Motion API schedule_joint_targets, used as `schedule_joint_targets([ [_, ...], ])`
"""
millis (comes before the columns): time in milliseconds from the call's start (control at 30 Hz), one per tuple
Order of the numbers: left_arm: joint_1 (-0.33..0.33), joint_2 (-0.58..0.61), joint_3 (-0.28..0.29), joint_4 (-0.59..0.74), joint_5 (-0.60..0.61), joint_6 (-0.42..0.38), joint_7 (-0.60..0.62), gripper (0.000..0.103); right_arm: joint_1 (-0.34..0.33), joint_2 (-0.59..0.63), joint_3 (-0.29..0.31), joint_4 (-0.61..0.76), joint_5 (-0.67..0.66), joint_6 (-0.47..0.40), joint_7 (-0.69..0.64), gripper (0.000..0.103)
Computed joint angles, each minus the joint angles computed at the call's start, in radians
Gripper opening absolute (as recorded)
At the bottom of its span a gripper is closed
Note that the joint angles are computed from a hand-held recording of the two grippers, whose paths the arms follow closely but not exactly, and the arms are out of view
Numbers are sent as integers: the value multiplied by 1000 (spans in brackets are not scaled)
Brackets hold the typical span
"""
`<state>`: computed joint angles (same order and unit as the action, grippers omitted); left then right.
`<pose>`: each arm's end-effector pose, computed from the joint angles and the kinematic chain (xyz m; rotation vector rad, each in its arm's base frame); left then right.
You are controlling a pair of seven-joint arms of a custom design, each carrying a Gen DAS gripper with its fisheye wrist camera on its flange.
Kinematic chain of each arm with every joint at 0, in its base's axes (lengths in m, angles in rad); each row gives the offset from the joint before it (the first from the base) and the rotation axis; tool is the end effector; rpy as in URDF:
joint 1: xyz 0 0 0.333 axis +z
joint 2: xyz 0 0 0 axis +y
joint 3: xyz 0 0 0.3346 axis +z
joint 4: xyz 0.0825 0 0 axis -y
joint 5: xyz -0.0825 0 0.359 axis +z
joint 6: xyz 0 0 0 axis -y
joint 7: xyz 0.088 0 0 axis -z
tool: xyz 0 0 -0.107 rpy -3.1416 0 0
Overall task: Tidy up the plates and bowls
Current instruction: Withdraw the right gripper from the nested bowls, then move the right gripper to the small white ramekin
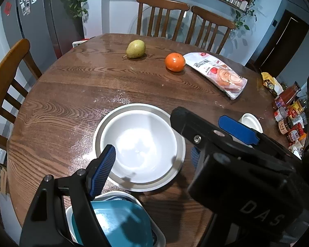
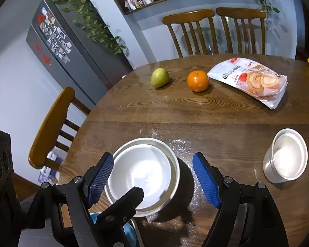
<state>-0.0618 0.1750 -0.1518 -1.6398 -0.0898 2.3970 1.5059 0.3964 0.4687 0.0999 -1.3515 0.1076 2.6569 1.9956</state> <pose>0.6267 -0.1279 0.6017 -1.8714 2.0493 -0.7547 0.6530 0.3286 0.5802 -1.6015 1.6540 -0.1822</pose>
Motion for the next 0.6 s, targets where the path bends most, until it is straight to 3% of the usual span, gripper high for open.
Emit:
schedule_joint_targets([
  [267,0,-41,-10,-61,-52,86,37,75,4,-42,-12,-54,-15,38,21,86],
  [600,-18,-83,-39,-114,-219,171,187,78,16,-136,-56,-160,-116,70,109,86],
])
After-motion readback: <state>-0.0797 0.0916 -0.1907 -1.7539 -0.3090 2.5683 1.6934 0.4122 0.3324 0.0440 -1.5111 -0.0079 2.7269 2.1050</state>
